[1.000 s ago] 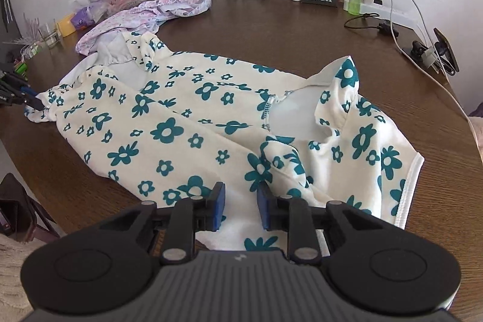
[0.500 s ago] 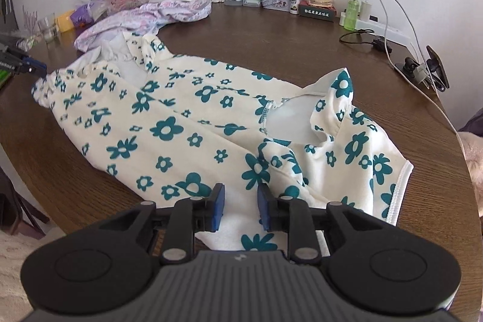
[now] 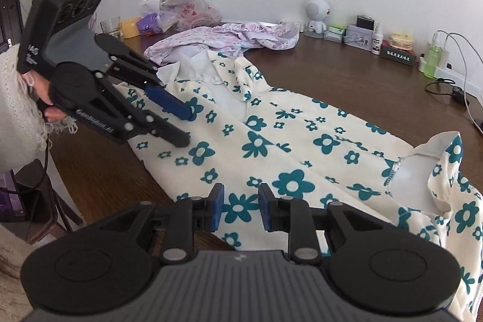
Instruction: Fold clothes
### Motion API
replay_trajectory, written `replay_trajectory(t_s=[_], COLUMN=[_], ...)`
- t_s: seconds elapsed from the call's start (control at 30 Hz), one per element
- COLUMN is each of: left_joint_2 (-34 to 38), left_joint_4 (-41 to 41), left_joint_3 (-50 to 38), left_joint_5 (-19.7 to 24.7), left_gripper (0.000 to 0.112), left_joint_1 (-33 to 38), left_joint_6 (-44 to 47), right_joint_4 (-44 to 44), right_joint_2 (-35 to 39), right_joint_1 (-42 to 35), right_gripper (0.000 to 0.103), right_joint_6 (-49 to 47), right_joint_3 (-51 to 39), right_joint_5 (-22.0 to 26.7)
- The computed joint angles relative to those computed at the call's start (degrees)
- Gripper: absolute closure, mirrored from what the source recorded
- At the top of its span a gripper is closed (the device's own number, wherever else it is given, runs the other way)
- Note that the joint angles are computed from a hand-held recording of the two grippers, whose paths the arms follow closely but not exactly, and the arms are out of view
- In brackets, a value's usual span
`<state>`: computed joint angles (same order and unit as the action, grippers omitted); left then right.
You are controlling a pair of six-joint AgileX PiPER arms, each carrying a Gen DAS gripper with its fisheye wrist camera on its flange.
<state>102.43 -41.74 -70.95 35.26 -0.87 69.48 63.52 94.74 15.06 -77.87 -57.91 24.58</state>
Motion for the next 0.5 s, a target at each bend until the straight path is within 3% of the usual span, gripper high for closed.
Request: replay_trajectory(t_s=[0.07, 0.13, 0.23, 0.3, 0.33, 0.37, 0.43, 0.5], left_joint_2=[0.5, -0.63, -1.97, -1.1, -0.96, -0.88, -1.67, -2.23], left_joint_4=[-6.69, -9.57, -8.67, -9.24, -9.35, -9.45, -9.46, -9.31], left_joint_3=[0.96, 3.28, 4.37, 3.26, 3.09, 3.02, 3.95, 4.63], left_joint_5=[1.59, 0.06, -1.08, 1.26, 1.59, 1.83, 1.17, 0.7], left_gripper=[0.076, 0.077, 0.077, 0.077, 0.077, 0.077, 0.077, 0.077], left_joint_1=[3.19, 3.92, 4.52, 6.08, 6.54, 6.93, 6.95, 6.93], left_joint_6=[5.44, 9.7, 9.01, 7.93, 7.83, 7.77, 8.01, 8.04], right_joint_4=[5.29, 9.11, 5.87, 3.52, 3.44, 3.3, 2.87, 5.11], right_joint_2=[-0.47, -1.89, -4.71, -6.67, -7.09, -7.42, -7.75, -6.23], right_joint_1=[-1.74, -5.9, -12.33, -16.82, -19.15, -21.49, -26.16, -29.09], right_gripper=[0.077, 0.077, 0.078, 0.069, 0.069, 0.072, 0.097, 0.102], right_joint_6=[-7.14, -12.82, -11.83, -10.97, -10.56, -10.1, -9.03, -8.93], right_joint_3=[2.39, 4.98, 7.27, 8.78, 9.21, 9.53, 9.78, 9.24], right_joint_5=[0.35, 3.05, 5.3, 5.92, 6.31, 6.72, 7.58, 10.53])
